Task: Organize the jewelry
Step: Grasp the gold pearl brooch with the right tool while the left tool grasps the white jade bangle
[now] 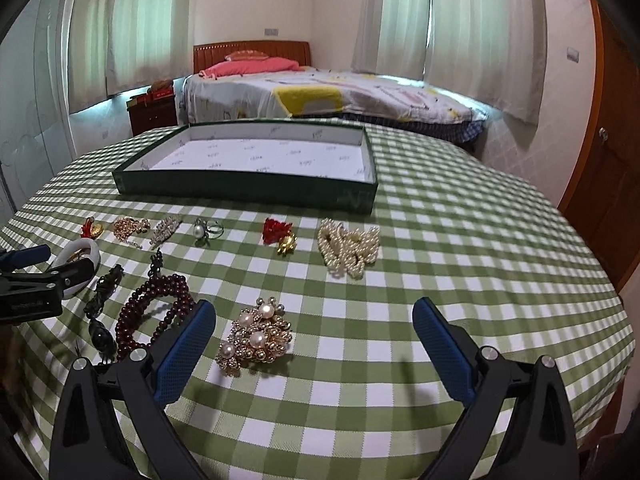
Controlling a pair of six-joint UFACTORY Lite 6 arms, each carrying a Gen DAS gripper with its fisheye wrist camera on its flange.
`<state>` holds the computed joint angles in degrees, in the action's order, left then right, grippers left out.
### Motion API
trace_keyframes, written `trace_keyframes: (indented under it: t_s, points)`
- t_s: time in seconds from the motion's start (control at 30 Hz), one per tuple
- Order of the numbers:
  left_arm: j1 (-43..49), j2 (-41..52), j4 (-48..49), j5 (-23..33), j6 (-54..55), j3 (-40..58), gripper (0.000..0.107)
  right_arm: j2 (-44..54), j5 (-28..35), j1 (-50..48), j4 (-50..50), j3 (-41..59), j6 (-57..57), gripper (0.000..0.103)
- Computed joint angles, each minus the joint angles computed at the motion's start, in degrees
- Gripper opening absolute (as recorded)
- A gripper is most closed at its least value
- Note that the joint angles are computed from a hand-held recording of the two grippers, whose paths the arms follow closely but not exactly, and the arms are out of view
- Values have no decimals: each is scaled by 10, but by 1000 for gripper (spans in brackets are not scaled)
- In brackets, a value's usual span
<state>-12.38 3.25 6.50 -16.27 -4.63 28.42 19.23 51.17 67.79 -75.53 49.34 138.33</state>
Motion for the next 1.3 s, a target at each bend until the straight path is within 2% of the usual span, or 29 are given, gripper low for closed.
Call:
trace_keyframes:
  t_s: [0.1,0.13,0.17,0.2,0.23,0.27,0.47,0.53,0.87,0.93,1.0,1.07,1.3]
  points:
    - [5,17,2,2,-3,10,99,4,-22,-11,-12,3,-1,94]
    - [2,18,-9,2,8,10,99,6,-27,-13,-16,5,-3,89]
    - [0,19,-17,1,17,10,99,10,-35,-15,-17,8,-9,79]
    - [-1,19,-18,0,18,10,99,12,-44,-18,-18,11,-14,75]
    - [-1,20,-19,0,18,11,99,15,-50,-21,-17,14,-18,63]
    - [-1,22,-20,0,19,13,99,17,-61,-24,-19,14,-19,57]
    - [-2,23,-22,1,19,15,99,24,-83,-26,-17,24,-32,49]
    - [-2,23,-24,0,21,14,99,22,-95,-25,-28,22,-28,40]
    - [4,26,3,0,2,16,99,11,-86,-13,-17,17,-28,35]
    - [7,23,13,-7,-5,10,96,11,-86,-13,-16,18,-30,35]
    - [9,8,28,-15,-15,-4,79,10,-86,-13,-17,17,-28,35]
    - [7,-5,36,-17,-20,-14,69,8,-87,-13,-22,13,-20,35]
    - [21,-30,102,-16,-77,-32,69,-3,-87,-14,-27,1,-9,35]
